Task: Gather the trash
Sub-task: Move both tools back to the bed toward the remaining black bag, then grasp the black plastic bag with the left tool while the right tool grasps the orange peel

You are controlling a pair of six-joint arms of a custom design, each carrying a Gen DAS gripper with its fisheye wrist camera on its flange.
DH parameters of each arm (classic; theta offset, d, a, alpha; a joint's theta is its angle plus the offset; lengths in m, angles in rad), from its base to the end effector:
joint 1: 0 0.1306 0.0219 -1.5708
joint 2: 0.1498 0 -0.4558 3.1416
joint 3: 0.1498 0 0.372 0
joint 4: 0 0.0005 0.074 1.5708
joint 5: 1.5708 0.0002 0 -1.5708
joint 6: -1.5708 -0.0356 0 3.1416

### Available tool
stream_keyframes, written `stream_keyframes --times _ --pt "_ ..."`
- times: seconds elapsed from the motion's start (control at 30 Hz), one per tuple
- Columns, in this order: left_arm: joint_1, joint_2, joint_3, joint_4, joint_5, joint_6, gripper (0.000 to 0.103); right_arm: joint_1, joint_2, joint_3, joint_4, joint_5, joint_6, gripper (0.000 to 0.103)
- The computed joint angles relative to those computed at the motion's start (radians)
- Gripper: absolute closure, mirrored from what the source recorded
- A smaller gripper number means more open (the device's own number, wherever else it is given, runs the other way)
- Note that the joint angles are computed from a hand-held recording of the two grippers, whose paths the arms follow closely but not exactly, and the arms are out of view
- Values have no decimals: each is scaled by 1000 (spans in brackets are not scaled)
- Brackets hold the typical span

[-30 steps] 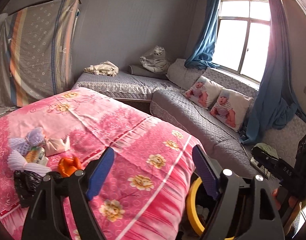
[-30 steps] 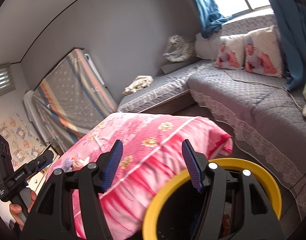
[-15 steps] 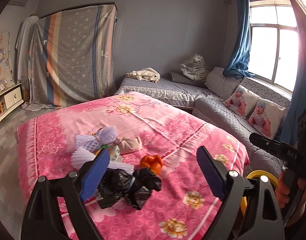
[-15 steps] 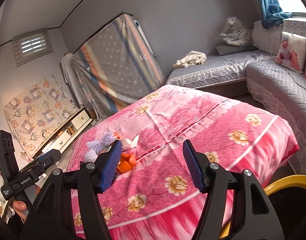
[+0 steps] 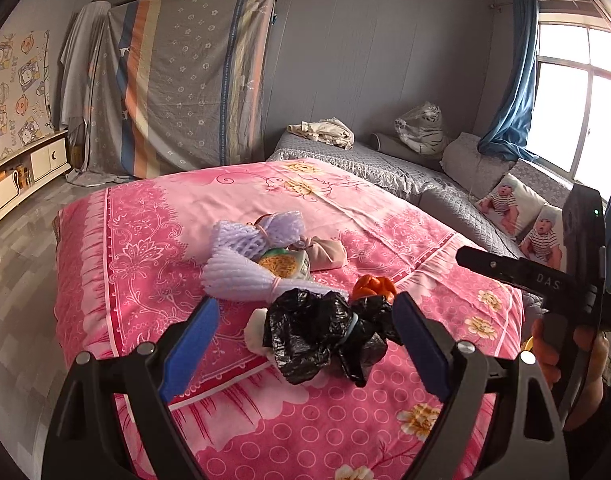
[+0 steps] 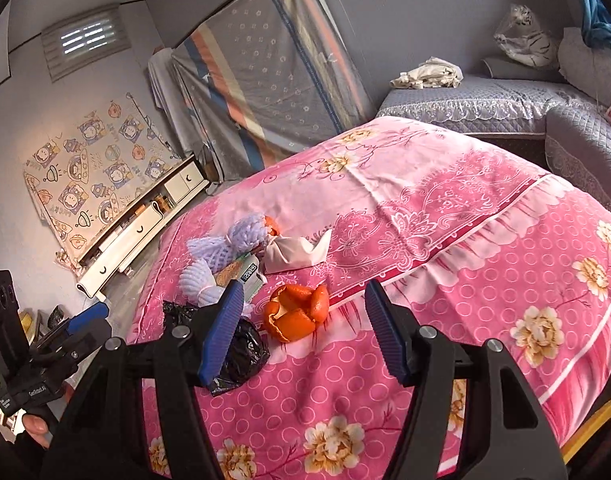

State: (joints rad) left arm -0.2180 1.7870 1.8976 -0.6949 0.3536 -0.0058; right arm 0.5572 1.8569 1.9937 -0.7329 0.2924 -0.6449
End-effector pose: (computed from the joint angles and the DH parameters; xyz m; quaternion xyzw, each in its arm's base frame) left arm 0.6262 -0.1519 0.5379 0.1796 0.8523 -0.2034 0.4471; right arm 0.5762 0.3463 0.5337 0.1065 0.8703 0.1558 0.4549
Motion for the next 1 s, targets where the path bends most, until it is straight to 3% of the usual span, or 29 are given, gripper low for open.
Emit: stream_keyframes --times 0.47,1.0 --pt "8 76 48 -63 32 3 18 -29 176 209 -156 -92 -26 46" --pt "-2 132 110 -113 74 -9 20 -41 246 300 -248 -121 -44 51"
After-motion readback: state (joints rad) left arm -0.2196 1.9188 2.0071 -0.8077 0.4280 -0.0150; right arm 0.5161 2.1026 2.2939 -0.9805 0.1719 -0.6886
